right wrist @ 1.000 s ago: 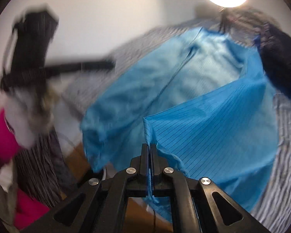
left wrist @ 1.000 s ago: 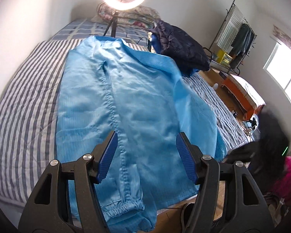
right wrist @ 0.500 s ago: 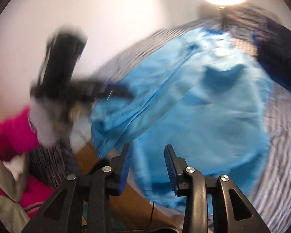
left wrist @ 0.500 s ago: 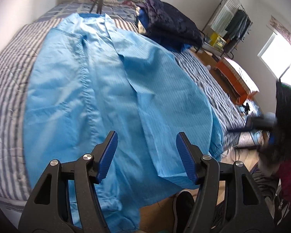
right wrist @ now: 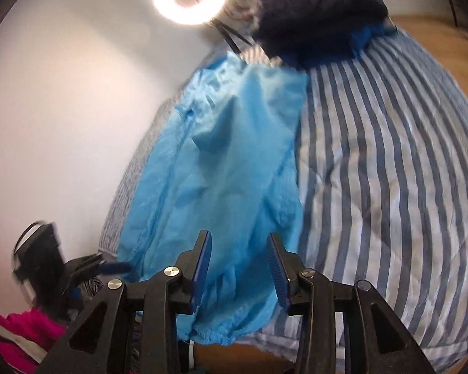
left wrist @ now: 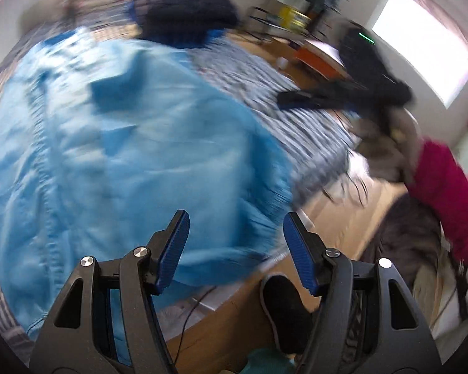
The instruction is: Fold large clothes
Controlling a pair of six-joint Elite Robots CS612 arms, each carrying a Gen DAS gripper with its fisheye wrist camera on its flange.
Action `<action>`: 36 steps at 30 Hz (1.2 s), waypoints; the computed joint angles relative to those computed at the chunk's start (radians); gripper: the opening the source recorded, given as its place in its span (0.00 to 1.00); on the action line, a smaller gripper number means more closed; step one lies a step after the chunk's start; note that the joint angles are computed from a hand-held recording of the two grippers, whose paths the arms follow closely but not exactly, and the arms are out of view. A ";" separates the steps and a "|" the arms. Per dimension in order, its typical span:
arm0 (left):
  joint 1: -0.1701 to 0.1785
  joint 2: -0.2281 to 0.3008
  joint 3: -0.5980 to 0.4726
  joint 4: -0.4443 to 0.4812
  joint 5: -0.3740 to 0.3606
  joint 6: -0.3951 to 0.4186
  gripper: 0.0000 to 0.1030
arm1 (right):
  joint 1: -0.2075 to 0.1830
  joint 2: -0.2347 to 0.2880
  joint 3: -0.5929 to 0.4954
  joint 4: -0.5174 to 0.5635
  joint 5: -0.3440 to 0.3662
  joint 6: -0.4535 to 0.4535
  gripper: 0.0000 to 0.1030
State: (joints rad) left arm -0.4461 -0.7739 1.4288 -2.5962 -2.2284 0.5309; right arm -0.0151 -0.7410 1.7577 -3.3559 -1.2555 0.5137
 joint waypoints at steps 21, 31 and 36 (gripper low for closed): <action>-0.003 -0.008 0.053 -0.088 -0.018 0.010 0.03 | 0.006 0.062 -0.134 0.105 -0.007 -0.029 0.00; -0.007 -0.008 0.058 0.010 -0.161 0.079 0.03 | 0.022 0.071 -0.200 0.175 -0.140 -0.083 0.00; -0.023 -0.025 0.054 0.184 -0.141 0.205 0.03 | -0.001 0.069 -0.199 0.250 -0.064 -0.100 0.23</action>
